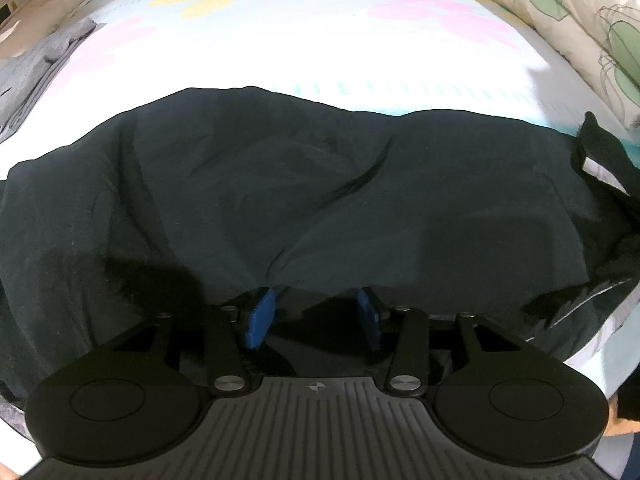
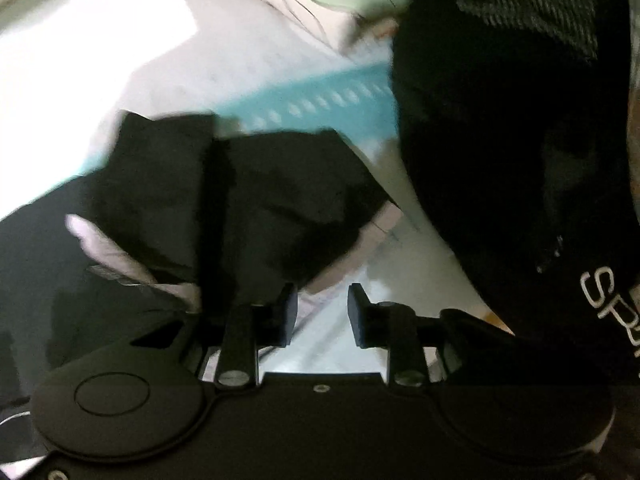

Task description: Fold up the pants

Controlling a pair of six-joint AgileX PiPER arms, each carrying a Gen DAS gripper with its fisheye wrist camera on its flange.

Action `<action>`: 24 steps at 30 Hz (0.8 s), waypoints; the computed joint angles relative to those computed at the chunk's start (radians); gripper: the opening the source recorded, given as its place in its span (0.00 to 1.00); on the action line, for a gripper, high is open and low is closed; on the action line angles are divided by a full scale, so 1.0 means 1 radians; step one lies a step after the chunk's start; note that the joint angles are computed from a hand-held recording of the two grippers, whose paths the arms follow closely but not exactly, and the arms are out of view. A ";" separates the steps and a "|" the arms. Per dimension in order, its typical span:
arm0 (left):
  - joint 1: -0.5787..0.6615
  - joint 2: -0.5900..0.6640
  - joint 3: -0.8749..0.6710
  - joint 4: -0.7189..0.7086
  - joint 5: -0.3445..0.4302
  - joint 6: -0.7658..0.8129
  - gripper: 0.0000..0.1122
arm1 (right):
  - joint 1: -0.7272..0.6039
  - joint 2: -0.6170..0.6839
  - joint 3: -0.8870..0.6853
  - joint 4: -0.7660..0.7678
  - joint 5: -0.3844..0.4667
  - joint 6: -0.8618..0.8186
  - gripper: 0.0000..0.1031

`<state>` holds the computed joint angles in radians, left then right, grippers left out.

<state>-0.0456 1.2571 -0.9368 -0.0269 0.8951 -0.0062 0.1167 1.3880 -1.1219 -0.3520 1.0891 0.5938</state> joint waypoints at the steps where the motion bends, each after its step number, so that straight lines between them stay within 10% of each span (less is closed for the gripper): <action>1: -0.001 0.002 -0.001 0.003 0.000 -0.006 0.40 | 0.021 -0.025 0.013 -0.012 -0.019 0.015 0.36; 7: -0.012 0.004 0.002 0.017 -0.007 -0.026 0.41 | 0.267 -0.058 0.037 -0.198 -0.147 0.094 0.64; 13: -0.009 0.002 0.007 0.012 -0.011 -0.016 0.41 | 0.476 0.151 -0.006 -0.387 -0.136 0.080 0.64; 16: 0.000 -0.001 0.009 0.000 -0.012 0.002 0.41 | 0.484 0.246 -0.039 -0.387 -0.120 0.063 0.54; 18: 0.001 -0.002 0.010 -0.002 -0.013 0.008 0.42 | 0.480 0.256 -0.042 -0.394 -0.088 0.081 0.14; 24: -0.008 0.006 0.001 0.010 -0.006 -0.014 0.42 | 0.308 0.153 -0.057 -0.280 -0.037 0.095 0.14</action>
<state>-0.0540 1.2628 -0.9362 -0.0166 0.8894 -0.0201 0.4246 1.5413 -1.1791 -0.6315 1.0525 0.6886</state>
